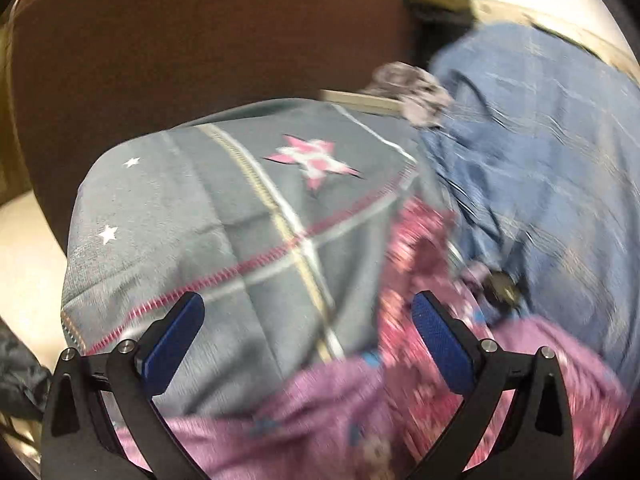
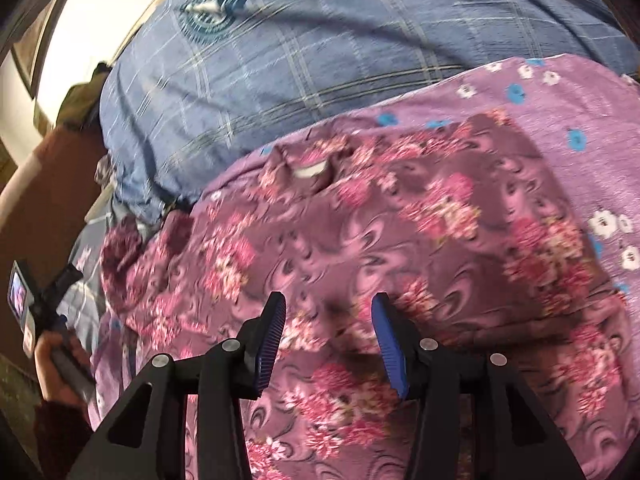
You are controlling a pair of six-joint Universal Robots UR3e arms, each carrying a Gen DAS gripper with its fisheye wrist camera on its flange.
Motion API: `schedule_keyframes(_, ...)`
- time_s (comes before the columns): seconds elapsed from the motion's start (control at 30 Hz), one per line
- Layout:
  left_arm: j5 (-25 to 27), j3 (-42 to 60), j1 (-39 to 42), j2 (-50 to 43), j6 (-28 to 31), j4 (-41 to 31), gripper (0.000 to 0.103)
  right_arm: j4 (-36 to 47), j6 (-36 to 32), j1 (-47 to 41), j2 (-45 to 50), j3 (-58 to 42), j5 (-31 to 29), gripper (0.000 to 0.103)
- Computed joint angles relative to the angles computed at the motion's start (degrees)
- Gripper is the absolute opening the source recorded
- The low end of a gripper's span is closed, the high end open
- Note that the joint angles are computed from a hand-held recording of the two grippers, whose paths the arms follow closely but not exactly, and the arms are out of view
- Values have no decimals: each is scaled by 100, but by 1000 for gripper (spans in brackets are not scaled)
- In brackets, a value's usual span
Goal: Fold small clothes
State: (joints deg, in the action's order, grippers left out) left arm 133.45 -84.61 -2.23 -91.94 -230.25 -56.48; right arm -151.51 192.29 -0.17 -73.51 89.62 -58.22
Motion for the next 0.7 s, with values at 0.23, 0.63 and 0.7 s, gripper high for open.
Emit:
schedule_keyframes(0.23, -1026, -232, 666, -174, 565, 484, 103, 115, -28, 108, 177, -150, 105, 47)
schedule_keyframes(0.63, -1269, 618, 567, -1273, 1498, 994, 10, 259, -155, 29, 284, -264, 268, 46)
schedule_keyframes(0.7, -1250, 710, 450, -1334, 1728, 1058, 4, 300, -162, 16, 271, -280, 282, 46)
